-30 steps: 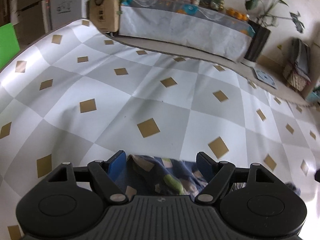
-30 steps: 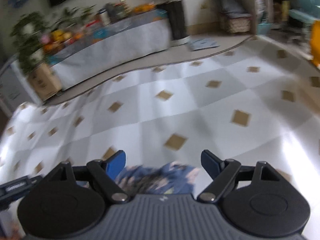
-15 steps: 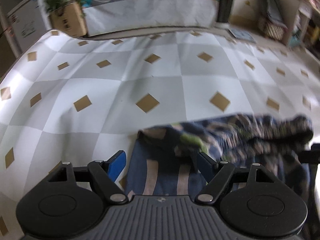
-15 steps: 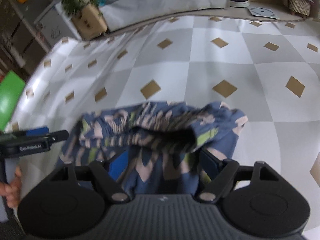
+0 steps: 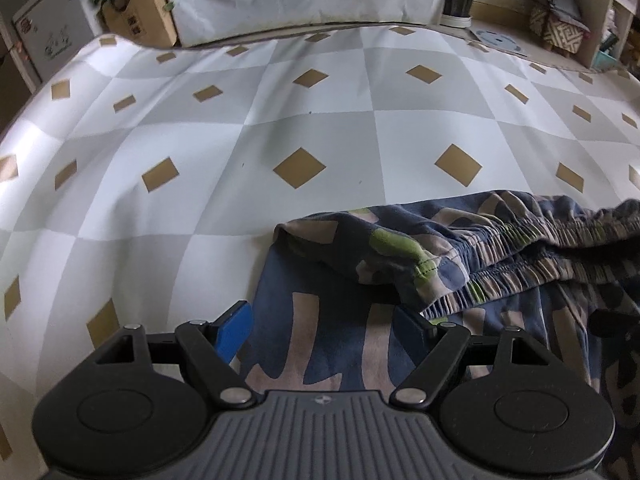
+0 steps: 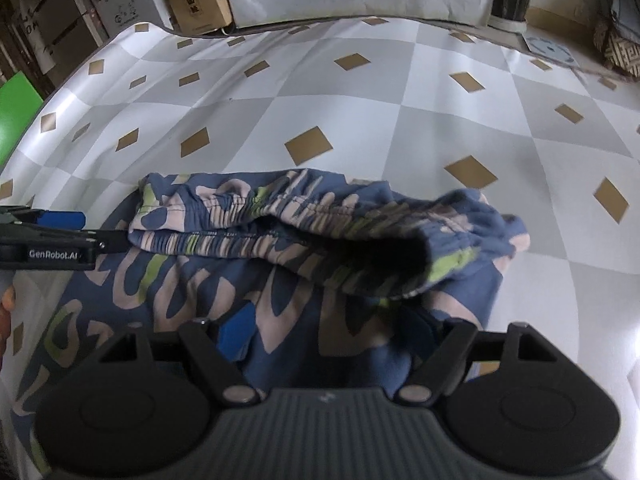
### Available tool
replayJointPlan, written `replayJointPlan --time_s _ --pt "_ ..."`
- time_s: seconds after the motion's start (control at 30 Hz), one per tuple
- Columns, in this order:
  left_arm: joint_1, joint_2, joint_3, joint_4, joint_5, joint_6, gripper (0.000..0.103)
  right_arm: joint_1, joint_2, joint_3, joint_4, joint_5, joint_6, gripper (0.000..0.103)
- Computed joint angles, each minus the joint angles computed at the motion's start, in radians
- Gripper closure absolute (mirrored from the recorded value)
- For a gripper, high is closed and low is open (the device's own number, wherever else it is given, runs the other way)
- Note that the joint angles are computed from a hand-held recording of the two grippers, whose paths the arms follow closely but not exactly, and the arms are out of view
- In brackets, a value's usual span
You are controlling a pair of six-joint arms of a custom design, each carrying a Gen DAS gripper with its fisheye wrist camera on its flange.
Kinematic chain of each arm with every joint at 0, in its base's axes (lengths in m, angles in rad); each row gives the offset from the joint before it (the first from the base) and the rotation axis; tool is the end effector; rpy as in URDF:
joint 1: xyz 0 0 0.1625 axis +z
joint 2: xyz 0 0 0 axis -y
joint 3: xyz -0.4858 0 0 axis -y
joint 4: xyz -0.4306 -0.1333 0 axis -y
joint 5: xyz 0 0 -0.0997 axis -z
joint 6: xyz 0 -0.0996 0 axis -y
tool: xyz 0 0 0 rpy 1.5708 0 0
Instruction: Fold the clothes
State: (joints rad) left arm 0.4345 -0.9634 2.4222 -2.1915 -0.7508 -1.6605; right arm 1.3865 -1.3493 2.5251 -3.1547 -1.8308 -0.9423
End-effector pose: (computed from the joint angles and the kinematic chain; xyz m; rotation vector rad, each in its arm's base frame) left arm -0.2231 -0.3308 0.0139 -0.1508 2.1236 -0.7353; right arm 0.0322 -0.4151 0.1902 0.9288 -2.5290 0.2832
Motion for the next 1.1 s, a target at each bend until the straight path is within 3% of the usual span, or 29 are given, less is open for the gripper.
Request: replayJointPlan --time_s 0.1,0.33,0.67,0.83,1.03,1.1 --pt "0.013 0.006 0.002 -0.02 -0.005 0.001 0.027 0.001 0.034 0.003 -0.042 0.005 -0.029 0.026" --pt "0.031 0.006 0.012 -0.053 -0.012 -0.011 0.027 0.026 0.141 0.036 -0.269 -0.031 -0.172 0.026" --pt "0.045 0.0 0.034 -0.115 -0.024 -0.016 0.026 0.035 0.23 0.04 -0.428 -0.001 -0.128 0.026" --pt "0.045 0.001 0.035 -0.118 -0.025 -0.022 0.025 0.043 0.305 0.049 -0.582 -0.007 -0.161 0.026" --pt "0.045 -0.005 0.038 -0.117 -0.029 -0.033 0.024 0.096 0.368 -0.02 -0.611 -0.03 -0.139 0.027" --pt "0.046 -0.006 0.037 -0.115 -0.031 -0.04 0.024 0.115 0.375 -0.068 -0.593 -0.023 -0.061 0.028"
